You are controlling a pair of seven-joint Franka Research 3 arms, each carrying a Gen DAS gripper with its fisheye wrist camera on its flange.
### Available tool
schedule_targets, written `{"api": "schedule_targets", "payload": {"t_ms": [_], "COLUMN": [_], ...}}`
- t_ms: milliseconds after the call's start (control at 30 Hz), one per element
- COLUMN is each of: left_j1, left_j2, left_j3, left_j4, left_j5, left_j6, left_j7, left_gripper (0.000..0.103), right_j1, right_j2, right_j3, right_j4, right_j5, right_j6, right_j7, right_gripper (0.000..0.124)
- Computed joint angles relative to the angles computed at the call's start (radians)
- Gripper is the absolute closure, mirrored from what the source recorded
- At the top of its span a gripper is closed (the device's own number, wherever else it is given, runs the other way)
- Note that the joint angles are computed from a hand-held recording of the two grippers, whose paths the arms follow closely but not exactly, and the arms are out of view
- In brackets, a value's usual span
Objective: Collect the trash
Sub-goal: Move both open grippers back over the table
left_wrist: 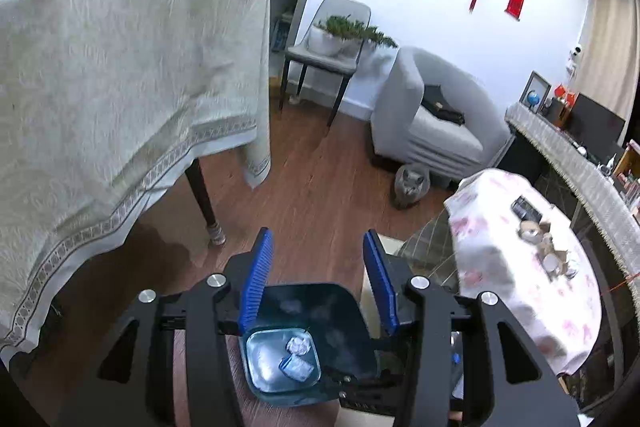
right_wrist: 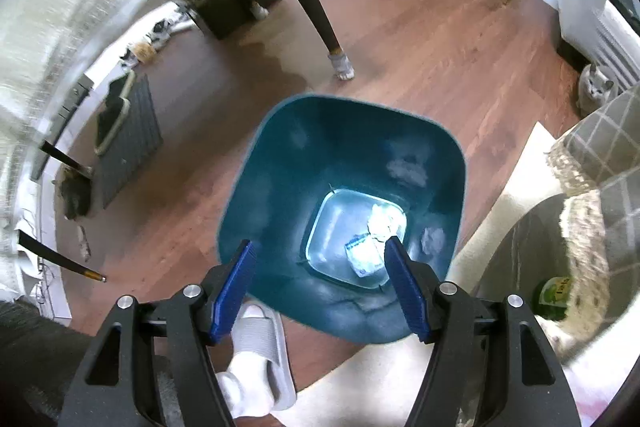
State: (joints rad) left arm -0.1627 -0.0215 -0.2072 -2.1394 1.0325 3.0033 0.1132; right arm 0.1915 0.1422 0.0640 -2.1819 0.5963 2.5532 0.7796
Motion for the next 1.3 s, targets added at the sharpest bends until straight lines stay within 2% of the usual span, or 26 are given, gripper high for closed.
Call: {"api": "schedule_targets", "payload": {"t_ms": [200,467,800,867,1000,1300], "left_j1": [-0.006,-0.063,-0.186,-0.214,-0.26,-0.358], "left_j2": [-0.012,0.057,0.191,0.223,0.285,0.462], "left_j3": [-0.017,-0.024,-0.001,0.006,0.02,0.016], "left_j4": [0.045,0.144,0.315,0.355,0.43,0.653], "left_j5": [0.08,0.052,0.0,-0.015,-0.056,-0.231], "left_j6": [-0.019,-0.057,-0.111,-0.123,-0.13,-0.166], "left_j7": [-0.079,-0.034,0.069,0.087,0.134,0.366], "left_gripper": [0.049,0.043,0.034,0.029,0.027,0.022], "right_j1": [-0.018,-0.029,-0.073,-0.082,-0.112,-0.199], "right_j2": [-0.124,-0.277,-0.388,-0.401,-0.416,-0.404], "right_j3": [-0.018,-0.086,-0.172,-0.184,-0.219,-0.277], "right_j4": [-0.038,-0.074,-0.099,-0.107,-0.109,-0.098], "right_j5": [0.099,0.178,0.229,0.236,0.246,0.243], "right_j6": [-0.016,0.009,0.02,0.031,0.043,0.086], "right_j7": [-0.103,-0.215,-0.283,-0.295,-0.325,-0.365], "right_gripper": [0.056,0.056,0.056,0.056,0.056,0.054]}}
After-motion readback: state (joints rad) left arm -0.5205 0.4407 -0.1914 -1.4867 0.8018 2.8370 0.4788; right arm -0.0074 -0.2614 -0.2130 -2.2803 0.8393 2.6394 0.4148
